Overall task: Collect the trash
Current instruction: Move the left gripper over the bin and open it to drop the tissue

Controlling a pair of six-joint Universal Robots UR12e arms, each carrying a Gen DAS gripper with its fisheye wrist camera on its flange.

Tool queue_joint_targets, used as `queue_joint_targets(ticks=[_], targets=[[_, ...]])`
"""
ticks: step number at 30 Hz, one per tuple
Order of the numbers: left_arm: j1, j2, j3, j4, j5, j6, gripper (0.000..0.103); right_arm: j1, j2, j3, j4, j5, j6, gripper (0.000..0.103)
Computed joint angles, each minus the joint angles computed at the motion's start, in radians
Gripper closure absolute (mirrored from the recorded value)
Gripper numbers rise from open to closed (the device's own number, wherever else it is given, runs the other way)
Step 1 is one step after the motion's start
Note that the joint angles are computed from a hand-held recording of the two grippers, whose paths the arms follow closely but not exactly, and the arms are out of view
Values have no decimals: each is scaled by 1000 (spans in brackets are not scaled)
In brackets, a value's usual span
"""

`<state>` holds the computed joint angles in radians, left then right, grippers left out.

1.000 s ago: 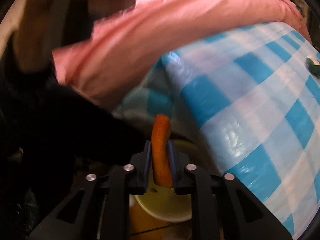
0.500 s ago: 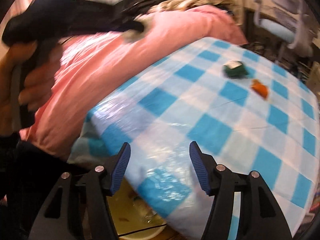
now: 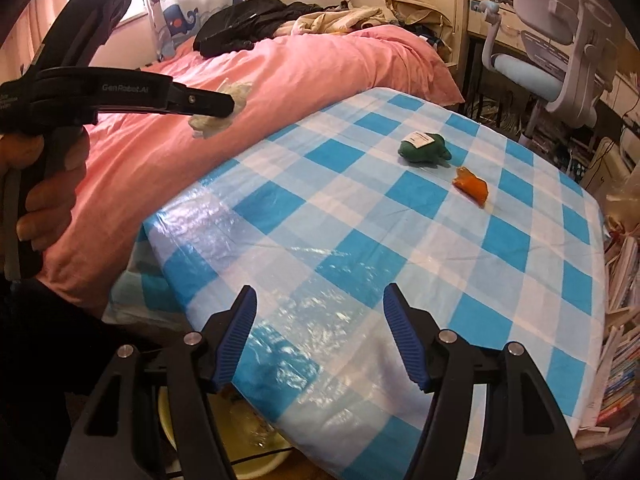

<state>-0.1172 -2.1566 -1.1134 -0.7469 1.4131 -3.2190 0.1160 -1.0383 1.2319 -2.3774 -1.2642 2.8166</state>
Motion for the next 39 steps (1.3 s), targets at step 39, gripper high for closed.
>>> queue_joint_targets(ticks=[39], targets=[[-11, 200, -350, -135, -142, 54, 73, 10, -31, 52, -63, -74, -43, 34]])
